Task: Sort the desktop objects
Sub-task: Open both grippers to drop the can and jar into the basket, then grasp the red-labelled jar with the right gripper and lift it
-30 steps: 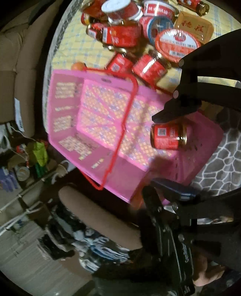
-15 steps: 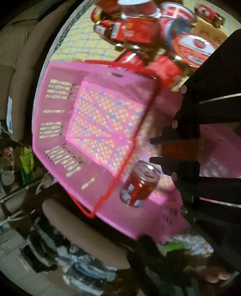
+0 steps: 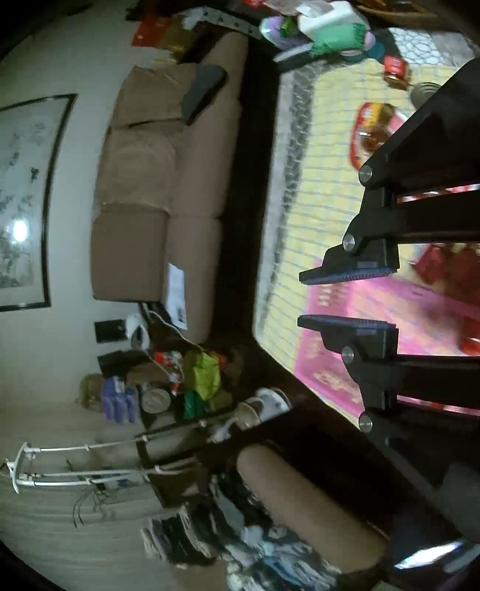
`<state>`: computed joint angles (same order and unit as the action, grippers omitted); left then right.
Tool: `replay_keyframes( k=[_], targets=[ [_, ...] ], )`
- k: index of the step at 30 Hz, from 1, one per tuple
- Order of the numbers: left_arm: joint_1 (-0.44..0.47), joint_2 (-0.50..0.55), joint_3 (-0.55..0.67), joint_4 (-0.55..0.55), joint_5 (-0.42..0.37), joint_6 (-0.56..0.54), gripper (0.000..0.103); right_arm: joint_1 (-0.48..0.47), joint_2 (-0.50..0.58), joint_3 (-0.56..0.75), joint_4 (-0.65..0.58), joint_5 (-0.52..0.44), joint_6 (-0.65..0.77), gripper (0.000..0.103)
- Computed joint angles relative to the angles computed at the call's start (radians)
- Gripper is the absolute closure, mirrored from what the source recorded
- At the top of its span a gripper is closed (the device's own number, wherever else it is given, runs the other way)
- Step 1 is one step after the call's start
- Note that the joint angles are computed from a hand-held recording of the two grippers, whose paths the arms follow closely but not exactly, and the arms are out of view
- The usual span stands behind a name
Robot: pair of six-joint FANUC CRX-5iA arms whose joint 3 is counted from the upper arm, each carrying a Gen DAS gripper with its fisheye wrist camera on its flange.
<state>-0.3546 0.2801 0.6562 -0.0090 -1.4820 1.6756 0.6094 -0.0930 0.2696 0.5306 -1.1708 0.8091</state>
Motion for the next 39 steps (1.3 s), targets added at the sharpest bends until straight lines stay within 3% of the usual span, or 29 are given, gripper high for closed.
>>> replay_keyframes(
  k=[3, 9, 11, 14, 16, 18, 22, 26, 28, 29, 32, 36, 39],
  targets=[
    [0.013, -0.028, -0.038, 0.05, 0.049, 0.015, 0.013, 0.002, -0.069, -0.039, -0.065, -0.093, -0.022, 0.086],
    [-0.023, -0.093, -0.104, 0.141, 0.169, 0.01, 0.013, 0.046, -0.253, -0.18, -0.031, -0.299, -0.216, 0.074],
    [-0.047, -0.101, -0.114, 0.162, 0.199, 0.009, 0.012, 0.07, -0.295, -0.218, 0.005, -0.353, -0.28, 0.051],
    [-0.106, -0.079, -0.088, 0.175, 0.202, -0.01, 0.011, 0.086, -0.381, -0.317, 0.061, -0.417, -0.367, 0.041],
    [-0.166, -0.037, -0.02, 0.119, 0.16, -0.019, 0.011, 0.045, -0.42, -0.366, 0.04, -0.419, -0.376, 0.039],
    [-0.22, 0.004, 0.044, 0.06, 0.128, -0.012, 0.011, -0.076, -0.427, -0.393, -0.041, -0.418, -0.353, 0.035],
    [-0.282, 0.119, 0.161, 0.13, 0.116, 0.022, 0.01, -0.278, -0.394, -0.394, -0.189, -0.429, -0.29, 0.031],
    [-0.364, 0.194, 0.272, 0.025, 0.105, 0.07, 0.01, -0.415, -0.351, -0.394, -0.308, -0.399, -0.208, 0.031],
    [-0.389, 0.209, 0.299, -0.033, 0.082, 0.063, 0.01, -0.429, -0.34, -0.416, -0.315, -0.375, -0.19, 0.029],
    [-0.397, 0.212, 0.302, -0.051, 0.078, 0.062, 0.01, -0.429, -0.355, -0.439, -0.315, -0.338, -0.196, 0.023],
    [-0.395, 0.202, 0.277, -0.052, 0.099, 0.068, 0.01, -0.461, -0.362, -0.456, -0.383, -0.283, -0.175, 0.023],
    [-0.381, 0.184, 0.226, -0.049, 0.138, 0.092, 0.009, -0.437, -0.354, -0.451, -0.404, -0.296, -0.146, 0.023],
    [-0.372, 0.189, 0.22, -0.045, 0.127, 0.093, 0.009, -0.44, -0.366, -0.453, -0.418, -0.296, -0.159, 0.036]
  ],
)
